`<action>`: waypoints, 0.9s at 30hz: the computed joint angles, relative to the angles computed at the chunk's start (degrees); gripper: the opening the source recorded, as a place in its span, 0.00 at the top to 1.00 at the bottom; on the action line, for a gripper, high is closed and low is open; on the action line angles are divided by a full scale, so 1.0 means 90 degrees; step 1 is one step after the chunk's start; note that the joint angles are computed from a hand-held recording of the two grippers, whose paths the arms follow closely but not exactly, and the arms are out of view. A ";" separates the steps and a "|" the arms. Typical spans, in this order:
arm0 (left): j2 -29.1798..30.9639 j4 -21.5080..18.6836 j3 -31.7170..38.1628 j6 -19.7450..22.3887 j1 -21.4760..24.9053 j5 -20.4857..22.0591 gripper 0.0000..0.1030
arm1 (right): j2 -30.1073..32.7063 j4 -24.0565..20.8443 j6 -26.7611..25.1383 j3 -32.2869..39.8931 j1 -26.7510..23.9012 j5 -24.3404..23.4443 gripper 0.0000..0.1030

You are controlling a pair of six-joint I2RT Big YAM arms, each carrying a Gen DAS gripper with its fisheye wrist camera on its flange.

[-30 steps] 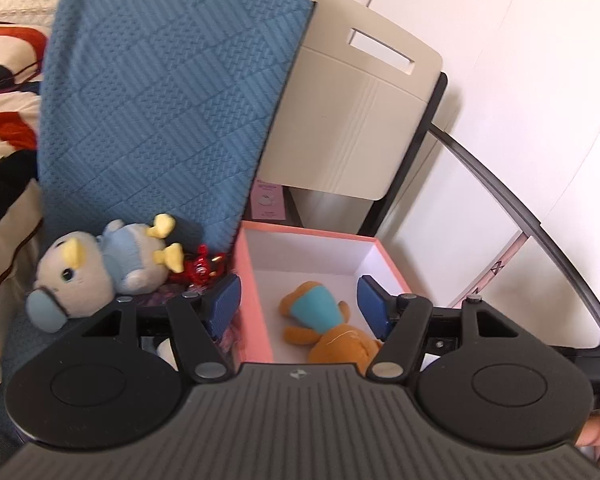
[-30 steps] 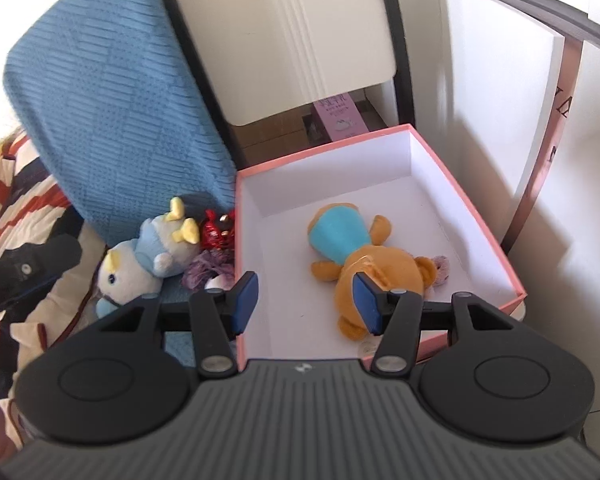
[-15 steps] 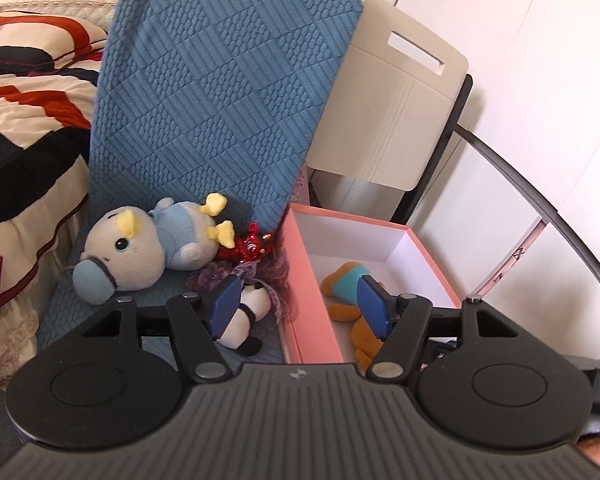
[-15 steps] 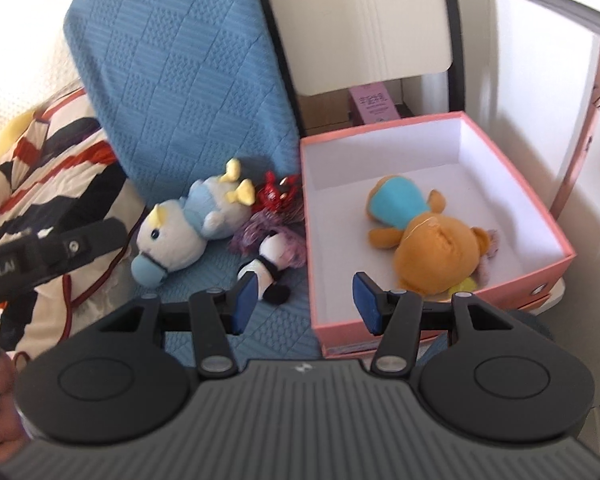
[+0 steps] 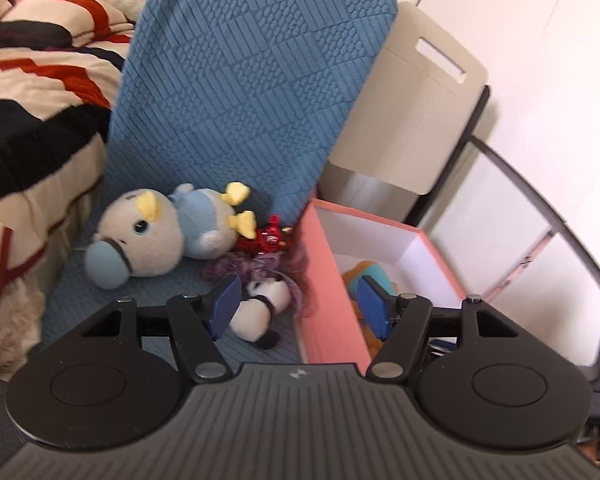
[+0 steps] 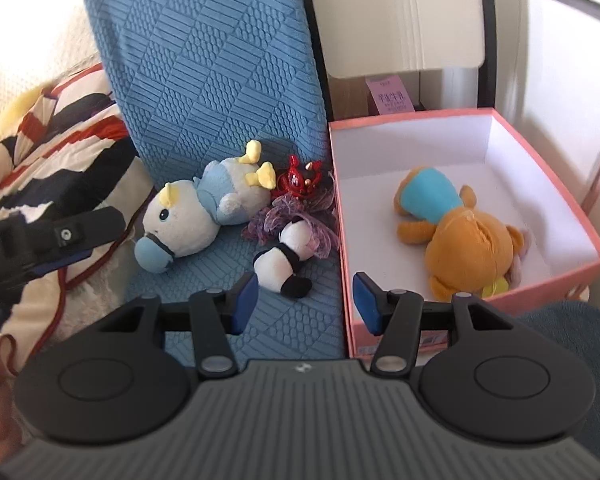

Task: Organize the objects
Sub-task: 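Withdraw both tools from the box toward the remaining plush toys, then grasp the panda plush with the right tool while the left tool reaches the red devil plush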

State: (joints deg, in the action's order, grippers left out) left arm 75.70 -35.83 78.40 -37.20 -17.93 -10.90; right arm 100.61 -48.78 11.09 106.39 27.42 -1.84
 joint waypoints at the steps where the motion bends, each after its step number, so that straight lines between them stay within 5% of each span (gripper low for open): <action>1: 0.0001 -0.0009 -0.0029 -0.0032 -0.0007 -0.0036 0.32 | 0.0004 0.0080 -0.0058 -0.0031 0.0004 0.0016 0.43; 3: 0.0061 -0.0209 0.0006 -0.0054 -0.0035 -0.0287 0.32 | 0.0076 0.0120 -0.0009 -0.0007 -0.0018 -0.0090 0.35; 12: 0.0262 -0.0211 -0.0049 0.0002 0.0154 -0.0434 0.29 | 0.0456 0.0271 0.0012 0.0117 -0.0023 -0.0431 0.35; 20: 0.0579 0.0155 -0.0266 0.0138 0.0563 0.0110 0.29 | 0.0856 0.0405 -0.0141 0.0317 0.0077 -0.0527 0.34; 24: 0.0860 0.0282 -0.0183 0.0088 0.0805 0.0427 0.29 | 0.1108 0.0343 -0.0219 0.0527 0.0128 -0.0516 0.19; 27: 0.1070 0.0459 -0.0088 0.0174 0.0921 0.0516 0.29 | 0.1313 0.0264 -0.0231 0.0735 0.0156 -0.0647 0.19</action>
